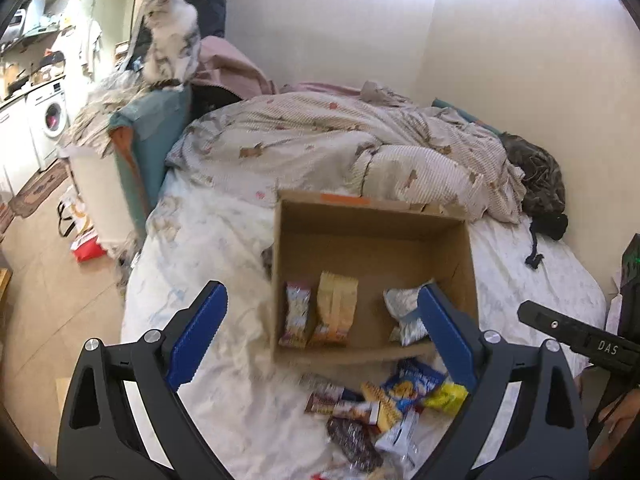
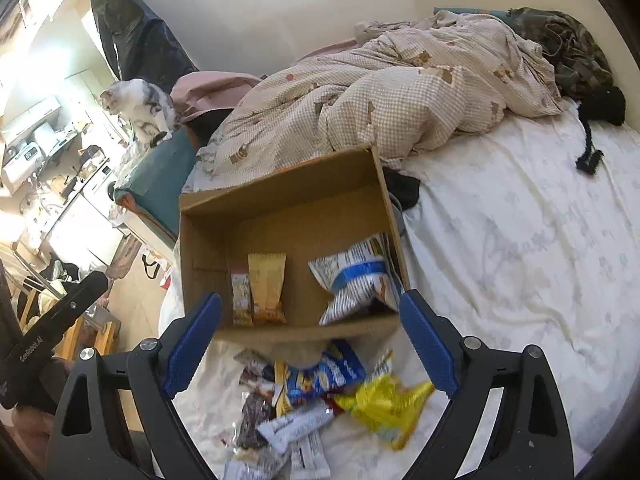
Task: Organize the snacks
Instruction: 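Open both grippers to release the packets and withdraw from the box, then grasp the white printed snack bag from the pile with the left gripper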
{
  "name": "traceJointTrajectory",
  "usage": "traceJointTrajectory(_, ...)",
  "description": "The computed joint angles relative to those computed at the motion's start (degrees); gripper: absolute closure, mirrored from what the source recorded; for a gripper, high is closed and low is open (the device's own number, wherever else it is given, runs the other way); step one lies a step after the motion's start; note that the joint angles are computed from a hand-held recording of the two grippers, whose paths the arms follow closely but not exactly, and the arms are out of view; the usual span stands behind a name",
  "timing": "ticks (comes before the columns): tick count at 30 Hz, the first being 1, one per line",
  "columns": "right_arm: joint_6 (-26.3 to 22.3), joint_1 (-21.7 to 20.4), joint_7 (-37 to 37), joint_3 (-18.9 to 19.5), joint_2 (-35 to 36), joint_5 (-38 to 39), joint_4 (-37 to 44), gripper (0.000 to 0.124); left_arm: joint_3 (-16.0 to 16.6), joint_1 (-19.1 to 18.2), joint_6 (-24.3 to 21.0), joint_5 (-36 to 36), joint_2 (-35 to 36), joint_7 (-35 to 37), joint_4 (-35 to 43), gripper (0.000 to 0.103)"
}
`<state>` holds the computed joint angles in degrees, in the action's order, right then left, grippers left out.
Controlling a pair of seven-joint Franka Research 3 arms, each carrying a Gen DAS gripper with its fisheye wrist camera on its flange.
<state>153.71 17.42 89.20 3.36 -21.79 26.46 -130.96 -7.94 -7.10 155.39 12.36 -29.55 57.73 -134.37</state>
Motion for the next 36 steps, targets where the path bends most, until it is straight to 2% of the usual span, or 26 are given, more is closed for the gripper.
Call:
traceJointTrajectory(3,-1.0,-0.2,1.0,0.4,-2.2,-0.4,-1.8,0.031,0.1,-0.8,-4.8,-0.4,-2.2,1.0,-0.6,0.009)
traceJointTrajectory(6,-1.8,-0.3,2.1,0.5,-4.0,-0.6,-3.5,0.031,0.1,-1.3,-6.2,-1.0,-5.1,0.5,-2.9,0.008)
traceJointTrajectory(9,-3.0,-0.2,3.2,0.3,-5.8,-0.2,-5.1,0.031,0.9,-2.7,-9.5,-3.2,-6.9,0.4,-4.2,0.008)
traceJointTrajectory(18,-7.8,-1.2,6.9,-0.1,-9.0,-0.1,-8.1,0.031,0.1,-4.1,-16.2,-4.9,-8.5,-0.4,-6.1,0.008)
traceJointTrajectory(24,-9.6,-2.2,8.0,-0.1,-9.7,-0.9,-9.0,0.031,0.6,-6.0,-21.7,-7.6,-6.6,0.6,-5.8,0.009)
traceJointTrajectory(29,-10.4,-2.9,9.4,-0.1,-9.7,-1.3,-9.1,0.031,3.3,-10.4,-26.9,-17.0,-2.3,5.7,-4.8,0.009)
traceJointTrajectory(33,-10.5,-2.7,9.8,-0.2,-9.1,-1.0,-8.8,0.031,2.1,-12.0,-29.6,-21.9,1.8,8.8,-3.8,0.009)
traceJointTrajectory(36,-10.7,-2.8,9.8,-0.1,-8.9,-1.4,-8.6,0.031,0.4,-12.3,-29.6,-23.2,4.3,10.0,-3.1,0.009)
